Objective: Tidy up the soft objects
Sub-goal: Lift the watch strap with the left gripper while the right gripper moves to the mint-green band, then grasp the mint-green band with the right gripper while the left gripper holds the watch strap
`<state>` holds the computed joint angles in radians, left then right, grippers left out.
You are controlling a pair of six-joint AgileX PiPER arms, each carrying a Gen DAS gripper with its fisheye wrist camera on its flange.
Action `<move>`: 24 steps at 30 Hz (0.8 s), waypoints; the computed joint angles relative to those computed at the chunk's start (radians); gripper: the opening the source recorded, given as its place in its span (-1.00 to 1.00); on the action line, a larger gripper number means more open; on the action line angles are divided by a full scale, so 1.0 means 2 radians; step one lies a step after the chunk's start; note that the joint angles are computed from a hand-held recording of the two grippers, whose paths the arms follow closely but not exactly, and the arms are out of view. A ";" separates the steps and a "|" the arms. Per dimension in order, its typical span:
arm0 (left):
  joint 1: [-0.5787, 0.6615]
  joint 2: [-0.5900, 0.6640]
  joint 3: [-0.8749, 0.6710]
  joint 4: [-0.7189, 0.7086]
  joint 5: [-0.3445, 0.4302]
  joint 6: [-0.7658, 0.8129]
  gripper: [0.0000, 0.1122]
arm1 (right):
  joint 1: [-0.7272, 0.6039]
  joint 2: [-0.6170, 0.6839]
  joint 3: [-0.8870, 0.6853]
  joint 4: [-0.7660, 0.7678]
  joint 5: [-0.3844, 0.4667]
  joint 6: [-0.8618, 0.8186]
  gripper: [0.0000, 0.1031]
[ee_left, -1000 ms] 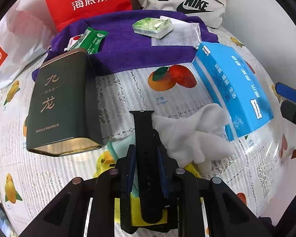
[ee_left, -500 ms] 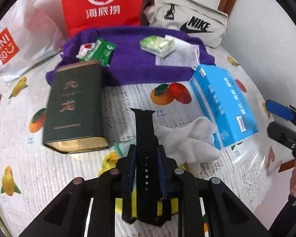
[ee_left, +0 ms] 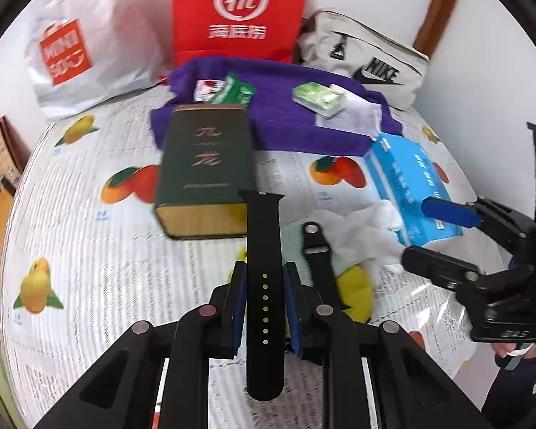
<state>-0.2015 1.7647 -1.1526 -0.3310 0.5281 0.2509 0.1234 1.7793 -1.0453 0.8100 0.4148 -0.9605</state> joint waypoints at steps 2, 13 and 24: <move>0.013 -0.002 0.007 -0.021 -0.002 0.020 -0.65 | 0.014 0.021 -0.019 -0.038 -0.010 0.045 0.36; 0.055 -0.007 0.030 -0.088 -0.010 0.103 -0.65 | 0.047 0.027 -0.038 -0.066 0.012 0.100 0.36; 0.082 -0.020 0.065 -0.153 -0.016 0.173 -0.65 | 0.093 0.063 -0.047 -0.158 0.012 0.209 -0.13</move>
